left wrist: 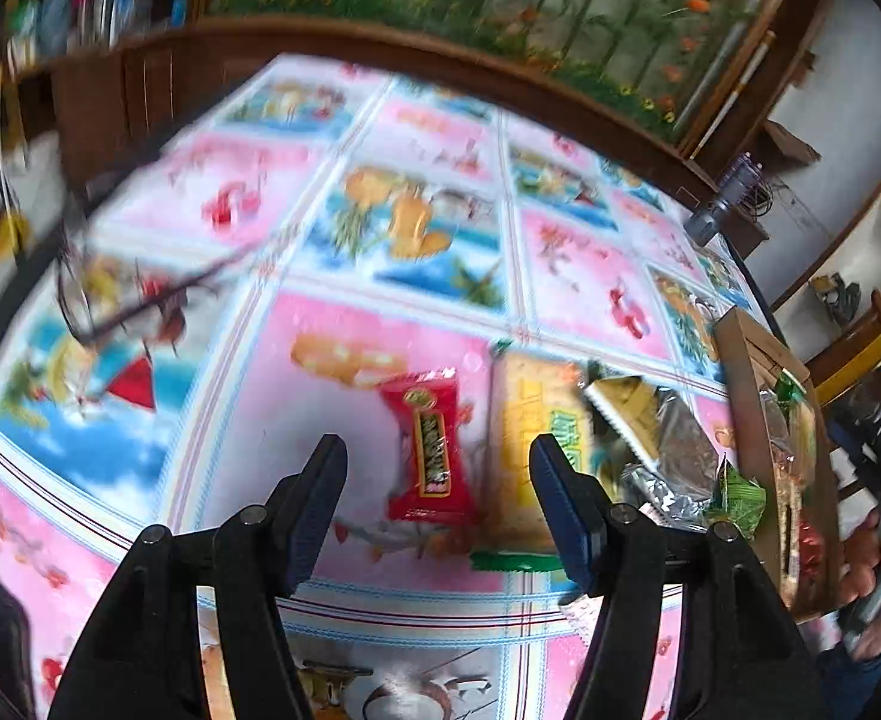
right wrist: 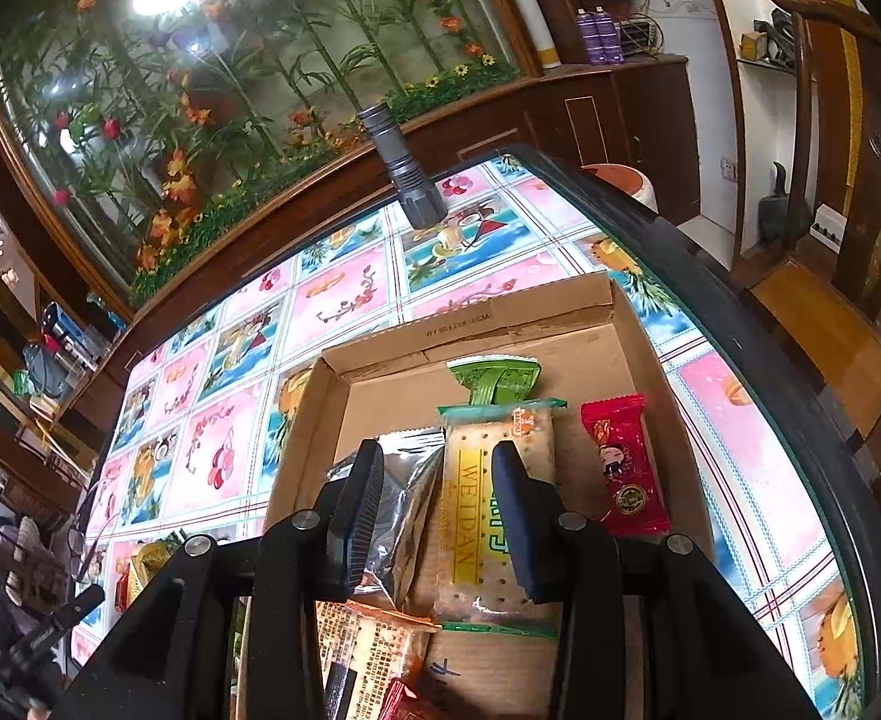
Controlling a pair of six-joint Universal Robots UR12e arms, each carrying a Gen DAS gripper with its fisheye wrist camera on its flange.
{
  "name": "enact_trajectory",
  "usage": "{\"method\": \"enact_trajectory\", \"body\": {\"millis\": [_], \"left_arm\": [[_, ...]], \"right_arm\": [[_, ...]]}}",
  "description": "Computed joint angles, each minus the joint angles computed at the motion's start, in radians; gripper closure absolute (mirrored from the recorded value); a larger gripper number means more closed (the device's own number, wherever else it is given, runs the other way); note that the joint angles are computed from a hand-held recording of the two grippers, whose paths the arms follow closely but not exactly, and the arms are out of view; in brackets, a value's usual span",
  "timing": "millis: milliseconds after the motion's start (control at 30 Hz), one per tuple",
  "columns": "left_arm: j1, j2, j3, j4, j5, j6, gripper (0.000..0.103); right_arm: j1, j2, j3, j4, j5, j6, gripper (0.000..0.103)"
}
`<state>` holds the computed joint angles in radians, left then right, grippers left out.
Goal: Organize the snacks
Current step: 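Grasp a red sesame candy with the left gripper while the right returns to the pile, then grasp a silver foil bag from the pile with the right gripper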
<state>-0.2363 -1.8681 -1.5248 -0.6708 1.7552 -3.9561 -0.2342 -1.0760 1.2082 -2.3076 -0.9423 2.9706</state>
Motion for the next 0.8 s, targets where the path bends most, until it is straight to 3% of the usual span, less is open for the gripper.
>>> {"method": "enact_trajectory", "body": {"millis": [133, 233, 467, 567, 667, 800], "left_arm": [[-0.013, -0.025, 0.040, -0.063, 0.059, 0.035, 0.044], [-0.023, -0.046, 0.073, -0.157, 0.108, 0.045, 0.066], [-0.048, -0.072, 0.106, -0.215, 0.231, 0.139, 0.066], [-0.044, -0.065, 0.094, -0.192, 0.223, 0.156, 0.066], [-0.043, -0.066, 0.094, -0.188, 0.224, 0.161, 0.066], [-0.044, -0.066, 0.092, -0.182, 0.226, 0.161, 0.067]], "right_arm": [[0.001, -0.001, 0.001, -0.003, 0.000, -0.001, 0.063], [-0.001, -0.002, 0.007, -0.020, 0.016, -0.001, 0.063], [-0.006, -0.021, 0.044, -0.087, 0.157, -0.070, 0.063], [0.010, -0.031, 0.035, 0.068, 0.209, -0.180, 0.058], [0.034, -0.046, 0.015, 0.311, 0.274, -0.320, 0.058], [0.084, -0.053, -0.017, 0.569, 0.238, -0.403, 0.053]]}}
